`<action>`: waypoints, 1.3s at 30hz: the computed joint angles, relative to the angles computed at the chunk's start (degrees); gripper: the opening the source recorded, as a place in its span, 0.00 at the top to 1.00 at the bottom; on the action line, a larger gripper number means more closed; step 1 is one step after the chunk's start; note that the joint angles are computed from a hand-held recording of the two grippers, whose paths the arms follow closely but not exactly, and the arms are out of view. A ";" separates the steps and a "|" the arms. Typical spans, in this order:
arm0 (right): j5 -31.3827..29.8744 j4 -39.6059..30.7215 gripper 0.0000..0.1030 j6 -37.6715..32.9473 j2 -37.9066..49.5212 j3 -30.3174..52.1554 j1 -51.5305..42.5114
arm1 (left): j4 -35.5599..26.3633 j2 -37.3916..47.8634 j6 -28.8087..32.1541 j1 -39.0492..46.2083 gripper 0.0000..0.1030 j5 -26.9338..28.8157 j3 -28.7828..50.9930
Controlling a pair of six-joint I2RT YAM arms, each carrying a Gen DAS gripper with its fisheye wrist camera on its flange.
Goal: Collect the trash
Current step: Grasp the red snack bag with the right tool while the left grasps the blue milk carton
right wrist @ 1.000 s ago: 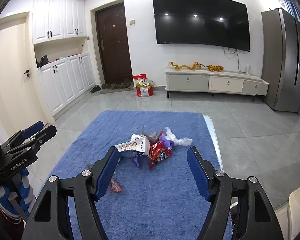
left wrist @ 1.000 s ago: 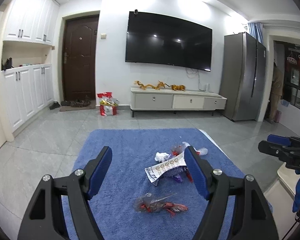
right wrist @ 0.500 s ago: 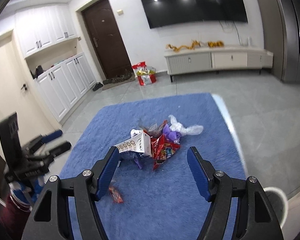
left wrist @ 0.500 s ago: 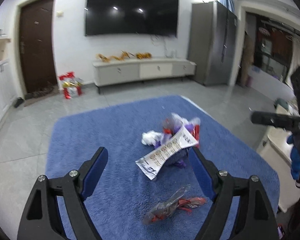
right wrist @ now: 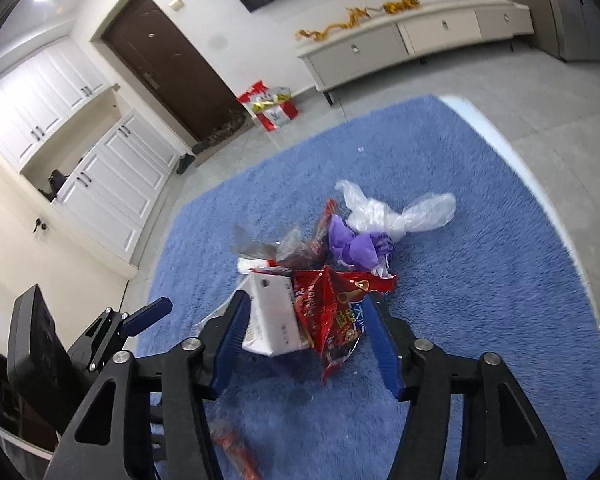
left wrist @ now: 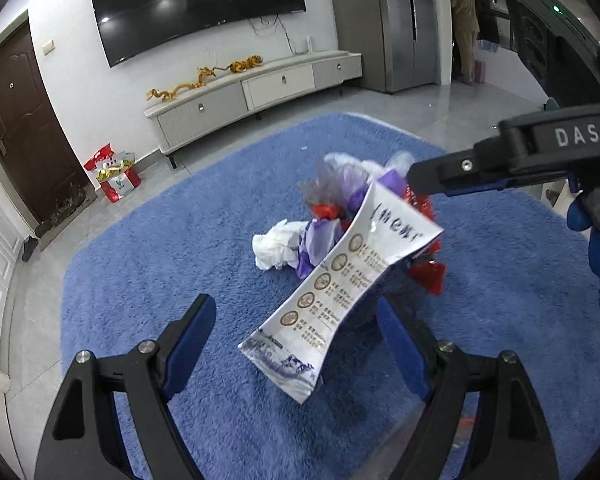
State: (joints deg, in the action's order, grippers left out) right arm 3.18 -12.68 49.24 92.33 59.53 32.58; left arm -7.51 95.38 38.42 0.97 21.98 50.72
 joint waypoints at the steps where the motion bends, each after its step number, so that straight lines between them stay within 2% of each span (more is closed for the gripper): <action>1: -0.51 0.56 0.49 0.27 1.15 0.28 -0.33 | -0.11 1.17 -0.37 -0.15 0.21 -0.09 0.58; 3: -1.61 1.58 0.58 0.81 3.17 0.71 -1.06 | 0.12 2.44 -0.82 -0.19 0.30 0.18 0.95; 4: -1.99 2.01 0.62 1.03 3.86 0.79 -1.28 | -1.01 3.06 -0.87 -0.09 0.44 0.68 1.62; 6: -2.62 3.31 0.83 0.79 4.34 0.25 -1.55 | -1.69 3.26 -1.00 0.27 0.50 1.22 2.21; 7: -2.98 4.13 0.83 0.37 4.09 -0.32 -1.54 | -1.72 3.00 -0.96 0.41 0.53 1.65 1.99; 9: -2.24 4.02 0.96 -0.82 3.66 -0.60 -0.91 | -1.65 1.87 -1.36 0.55 0.58 2.04 1.08; 11: -1.58 4.20 0.97 -1.42 2.38 -1.58 -0.37 | -2.96 0.94 -2.47 1.17 0.68 3.41 1.10; 19: 1.10 3.34 0.99 -3.05 -7.87 -7.36 2.65 | -9.01 -6.22 -5.25 6.38 0.69 10.29 -0.31; 20: 1.53 2.91 0.99 -3.19 -9.87 -8.32 3.18 | -9.68 -6.70 -5.29 6.89 0.93 10.88 -0.11; 22: 2.35 2.31 0.99 -3.18 -13.36 -9.78 4.39 | -14.41 -7.70 -5.28 8.48 1.00 13.22 1.50; 27: 4.46 -0.40 0.99 -3.07 -21.87 -12.83 6.74 | -17.75 -12.32 -4.44 10.27 1.00 14.64 0.92; 30: 5.80 -2.43 0.99 -2.86 -25.89 -13.69 8.21 | -19.47 -13.15 -4.42 9.58 1.00 13.26 1.46; 34: 7.51 -5.08 0.99 -2.71 -30.80 -15.05 10.21 | -21.20 -12.96 -4.58 8.04 0.95 11.53 1.80; 36: 8.30 -6.11 0.99 -2.71 -32.36 -15.51 10.86 | -20.04 -12.66 -4.63 6.71 0.79 9.68 1.38; 37: 8.39 -6.47 0.99 -2.55 -33.36 -16.02 11.02 | -18.47 -12.86 -4.96 5.82 0.57 8.05 0.59; 38: 8.50 -6.77 0.99 -2.38 -33.89 -16.18 11.19 | -16.63 -12.78 -5.08 5.34 0.45 6.90 -0.20; 39: 8.62 -7.02 0.99 -2.25 -34.56 -16.58 11.28 | -14.88 -12.71 -5.10 4.50 0.44 5.52 -0.94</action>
State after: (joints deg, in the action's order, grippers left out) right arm 11.80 -19.70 46.99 57.77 42.95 43.86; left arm -22.39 82.66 33.32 5.47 27.50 49.78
